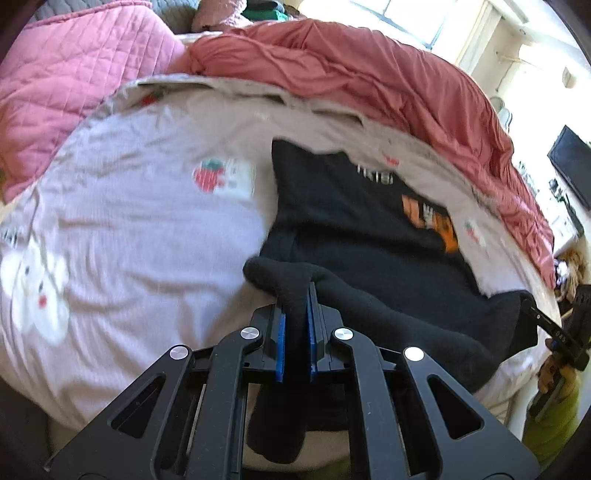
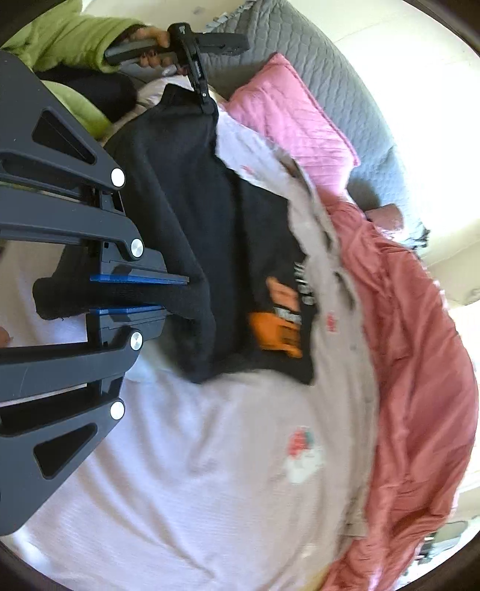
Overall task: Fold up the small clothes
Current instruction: 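Grasp the shirt hem with both grippers and lift it toward the collar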
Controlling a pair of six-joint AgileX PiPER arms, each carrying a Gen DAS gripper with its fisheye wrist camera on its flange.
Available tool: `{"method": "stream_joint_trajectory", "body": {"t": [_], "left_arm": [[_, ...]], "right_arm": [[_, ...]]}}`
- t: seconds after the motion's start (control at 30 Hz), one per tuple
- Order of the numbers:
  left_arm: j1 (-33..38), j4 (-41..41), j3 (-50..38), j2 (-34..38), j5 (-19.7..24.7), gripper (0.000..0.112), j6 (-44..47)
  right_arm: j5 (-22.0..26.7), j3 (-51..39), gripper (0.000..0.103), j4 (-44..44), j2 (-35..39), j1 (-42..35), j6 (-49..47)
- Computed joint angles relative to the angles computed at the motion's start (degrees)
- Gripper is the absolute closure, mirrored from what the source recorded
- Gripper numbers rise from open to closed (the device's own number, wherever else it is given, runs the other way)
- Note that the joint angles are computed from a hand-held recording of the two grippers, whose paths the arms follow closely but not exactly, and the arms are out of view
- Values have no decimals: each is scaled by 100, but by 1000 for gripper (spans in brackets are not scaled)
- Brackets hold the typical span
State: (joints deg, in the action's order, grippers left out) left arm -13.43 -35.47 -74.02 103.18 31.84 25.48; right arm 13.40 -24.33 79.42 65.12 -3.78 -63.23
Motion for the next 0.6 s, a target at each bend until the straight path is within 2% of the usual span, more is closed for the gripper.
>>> {"method": "stream_joint_trajectory", "body": {"t": [0.2,0.33,0.43,0.6], "left_arm": [[-123,837,-1718,907,464,109,-1203],[-214,1302,-2824,1616,757,109,-1877],[-307,1626,-3458,2087,846,109,-2273],[-351,1801,-4379,2966,979,109,-2790]], "right_arm": [[-51,-676,95,1469,882,-372,-1592],[13,-1190,95,2014,1540,-565,-2206],[-33,-1655,95,1950,2156,-623,-2100],[-340,-2390,95,816,3204,-567,-800]]}}
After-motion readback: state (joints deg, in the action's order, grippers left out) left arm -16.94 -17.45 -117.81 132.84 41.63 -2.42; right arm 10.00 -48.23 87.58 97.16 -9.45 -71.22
